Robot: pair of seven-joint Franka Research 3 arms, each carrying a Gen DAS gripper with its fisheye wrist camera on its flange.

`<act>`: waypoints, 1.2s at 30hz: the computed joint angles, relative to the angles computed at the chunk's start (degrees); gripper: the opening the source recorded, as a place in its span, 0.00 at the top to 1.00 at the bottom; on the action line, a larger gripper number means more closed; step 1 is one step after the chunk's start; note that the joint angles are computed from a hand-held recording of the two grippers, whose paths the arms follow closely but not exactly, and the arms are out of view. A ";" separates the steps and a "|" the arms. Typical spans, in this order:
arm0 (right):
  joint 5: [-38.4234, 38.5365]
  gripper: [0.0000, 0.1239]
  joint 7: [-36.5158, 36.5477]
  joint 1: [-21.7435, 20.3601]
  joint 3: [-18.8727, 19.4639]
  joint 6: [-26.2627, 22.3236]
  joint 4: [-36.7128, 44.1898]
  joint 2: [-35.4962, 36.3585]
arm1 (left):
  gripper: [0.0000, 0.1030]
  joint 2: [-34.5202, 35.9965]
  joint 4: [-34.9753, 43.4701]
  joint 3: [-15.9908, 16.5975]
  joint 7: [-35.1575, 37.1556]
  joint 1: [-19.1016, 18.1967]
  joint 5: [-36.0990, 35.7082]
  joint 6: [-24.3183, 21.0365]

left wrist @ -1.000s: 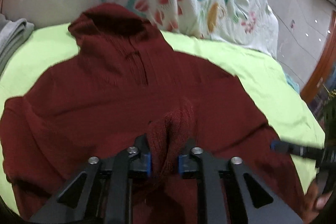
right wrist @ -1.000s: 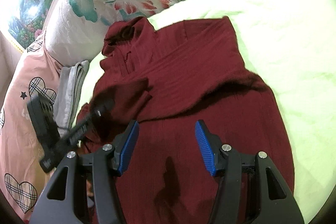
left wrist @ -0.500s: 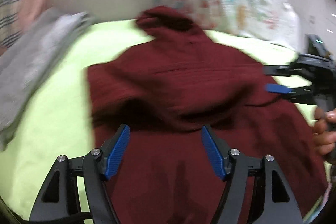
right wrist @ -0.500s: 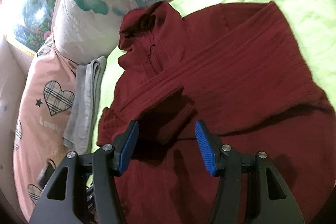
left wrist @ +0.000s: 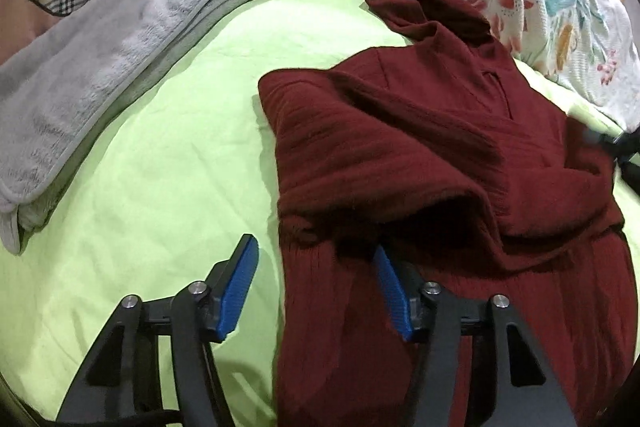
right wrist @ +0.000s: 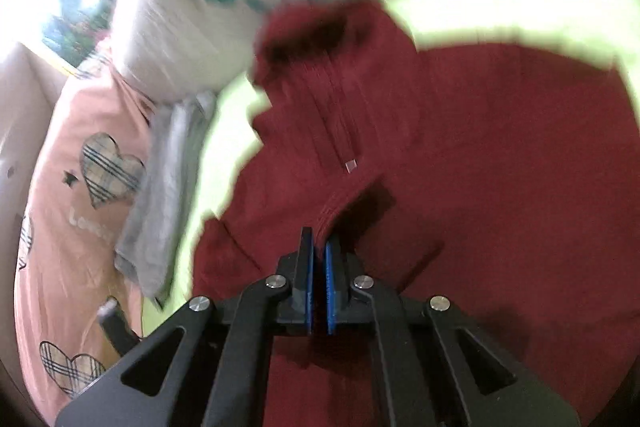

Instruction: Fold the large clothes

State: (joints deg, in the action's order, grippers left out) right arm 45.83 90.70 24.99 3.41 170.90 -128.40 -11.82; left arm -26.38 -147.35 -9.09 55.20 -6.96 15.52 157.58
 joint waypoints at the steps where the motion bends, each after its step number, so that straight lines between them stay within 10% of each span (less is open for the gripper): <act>1: 2.06 0.96 -2.42 1.09 -0.46 3.79 -0.92 -1.38 | 0.47 0.44 0.31 -0.18 -0.37 0.36 0.23 -0.12; 4: 1.58 0.96 -2.63 -0.28 1.32 14.91 -6.00 -6.22 | 0.49 2.40 1.95 -0.76 -2.30 1.40 0.64 -1.30; 8: -2.08 0.96 5.83 -10.06 6.25 10.45 -11.25 -8.82 | 0.51 2.79 2.35 -1.54 -5.28 2.50 2.13 -1.72; 20: -3.31 0.94 10.54 -1.14 -3.06 6.34 -16.09 -8.10 | 0.51 -1.93 -3.07 1.11 -11.18 2.90 0.01 3.76; 23: -1.49 0.69 11.31 0.06 -4.48 6.10 -16.24 -7.62 | 0.51 -1.83 -3.03 2.63 -6.64 0.33 -0.78 5.33; 27: -0.81 0.66 10.89 1.17 -5.18 8.90 -16.72 -7.67 | 0.50 -0.05 -0.60 3.38 0.08 -2.39 -2.52 2.08; 36: -1.32 0.65 11.10 2.16 -6.91 8.33 -17.71 -8.71 | 0.30 -1.24 1.42 26.23 25.86 -20.42 -32.03 4.65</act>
